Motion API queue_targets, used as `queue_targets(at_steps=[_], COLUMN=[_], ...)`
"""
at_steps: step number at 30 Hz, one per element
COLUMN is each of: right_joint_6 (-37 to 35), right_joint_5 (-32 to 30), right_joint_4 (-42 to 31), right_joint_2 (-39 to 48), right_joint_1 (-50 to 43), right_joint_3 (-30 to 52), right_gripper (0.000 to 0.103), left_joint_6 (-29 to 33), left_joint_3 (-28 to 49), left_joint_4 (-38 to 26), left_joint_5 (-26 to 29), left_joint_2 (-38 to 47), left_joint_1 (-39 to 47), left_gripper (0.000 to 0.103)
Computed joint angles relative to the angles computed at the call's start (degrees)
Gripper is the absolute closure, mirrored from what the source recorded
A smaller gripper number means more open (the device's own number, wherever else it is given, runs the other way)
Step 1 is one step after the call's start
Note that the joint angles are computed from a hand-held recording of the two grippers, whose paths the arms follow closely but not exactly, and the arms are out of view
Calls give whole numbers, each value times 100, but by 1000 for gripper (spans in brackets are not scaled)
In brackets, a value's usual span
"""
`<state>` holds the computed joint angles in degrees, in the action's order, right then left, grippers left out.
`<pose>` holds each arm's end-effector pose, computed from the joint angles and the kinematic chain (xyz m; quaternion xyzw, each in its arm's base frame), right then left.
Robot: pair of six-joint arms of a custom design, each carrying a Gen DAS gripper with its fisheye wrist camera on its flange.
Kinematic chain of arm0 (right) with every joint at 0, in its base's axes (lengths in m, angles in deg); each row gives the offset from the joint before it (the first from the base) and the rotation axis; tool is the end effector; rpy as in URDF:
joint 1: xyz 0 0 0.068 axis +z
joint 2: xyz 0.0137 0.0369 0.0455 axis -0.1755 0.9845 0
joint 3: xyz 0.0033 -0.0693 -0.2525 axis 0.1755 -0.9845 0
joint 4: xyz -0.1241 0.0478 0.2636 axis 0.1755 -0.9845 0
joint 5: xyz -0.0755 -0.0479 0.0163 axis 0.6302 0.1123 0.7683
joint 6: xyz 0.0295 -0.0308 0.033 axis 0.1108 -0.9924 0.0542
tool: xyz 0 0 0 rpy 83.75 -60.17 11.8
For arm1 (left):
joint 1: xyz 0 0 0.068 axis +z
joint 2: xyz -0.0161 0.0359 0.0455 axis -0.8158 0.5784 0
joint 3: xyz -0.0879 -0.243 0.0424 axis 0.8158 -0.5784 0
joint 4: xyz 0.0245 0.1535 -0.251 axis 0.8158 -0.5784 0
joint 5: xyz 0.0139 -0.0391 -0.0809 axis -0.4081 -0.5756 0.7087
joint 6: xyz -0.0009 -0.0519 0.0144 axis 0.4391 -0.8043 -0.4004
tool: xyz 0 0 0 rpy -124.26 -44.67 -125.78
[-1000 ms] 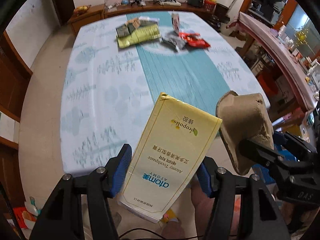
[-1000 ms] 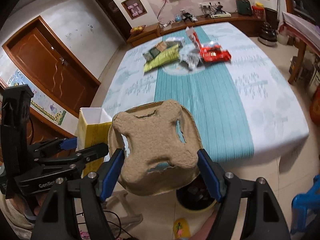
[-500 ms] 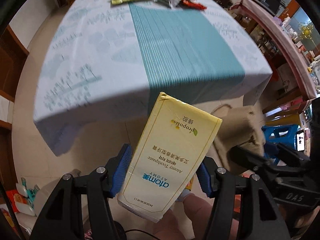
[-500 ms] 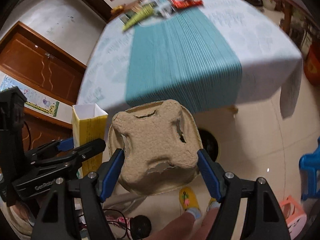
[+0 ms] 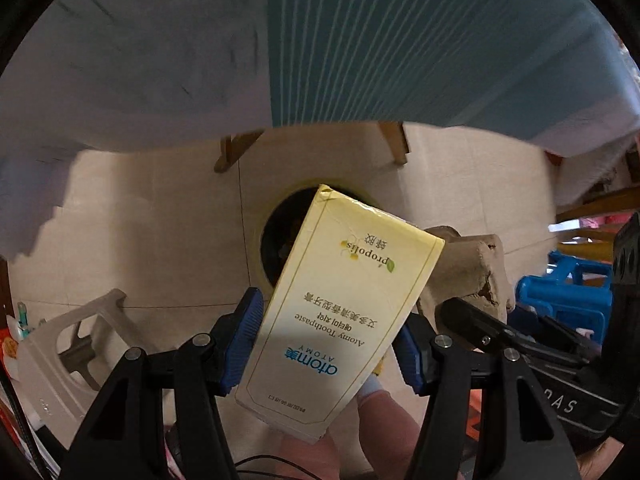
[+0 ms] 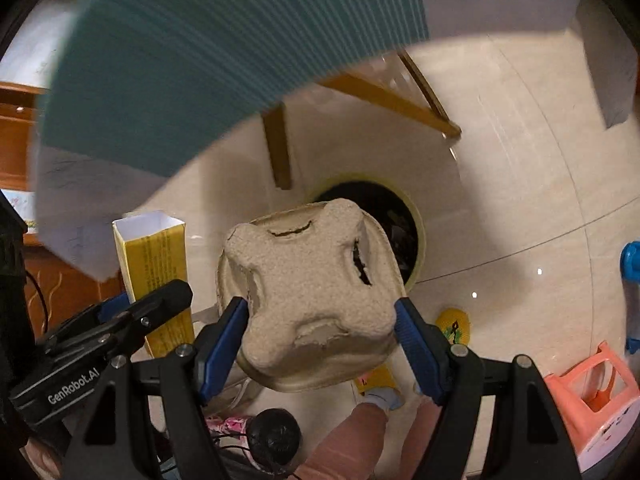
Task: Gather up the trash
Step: 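Carry the box and tray to the black bin and open both tools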
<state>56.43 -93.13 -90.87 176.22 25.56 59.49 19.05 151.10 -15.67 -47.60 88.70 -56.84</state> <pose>0.2740 0.2027 0.2482 0.2464 0.9468 0.1949 0.0697 0.3464 -0.0181 0.2615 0.1894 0.9794 -0.0653 0.0241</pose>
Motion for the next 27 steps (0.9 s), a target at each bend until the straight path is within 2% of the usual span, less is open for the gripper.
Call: queue_targets(at_steps=[8, 10, 12, 13, 21, 27], right_joint_6=[153, 172, 200, 209, 655, 594], right_joint_5=[-293, -347, -408, -444, -631, -547], right_joint_4=[1479, 1768, 2004, 2042, 2409, 2376], right_joint_2=[669, 887, 1124, 1171, 1591, 1688], right_joint_1=[-307, -337, -371, -390, -400, -397], right_joint_3=[-963, -1040, -1073, -1058, -950, -777], right_gripper=[28, 28, 28, 28, 26, 26], left_joint_6=[-520, -534, -506, -477, -298, -178], left_joint_3=[-762, -877, -1006, -1073, -1113, -1037], left_joint_4=[1325, 1532, 1730, 1820, 1955, 1861], left_joint_5=[-180, -236, -224, -206, -335, -306], left_joint_2=[660, 764, 796, 794, 758, 570], left_joint_1=[-94, -87, -27, -6, 156, 313], left_gripper=[40, 30, 13, 11, 10, 10])
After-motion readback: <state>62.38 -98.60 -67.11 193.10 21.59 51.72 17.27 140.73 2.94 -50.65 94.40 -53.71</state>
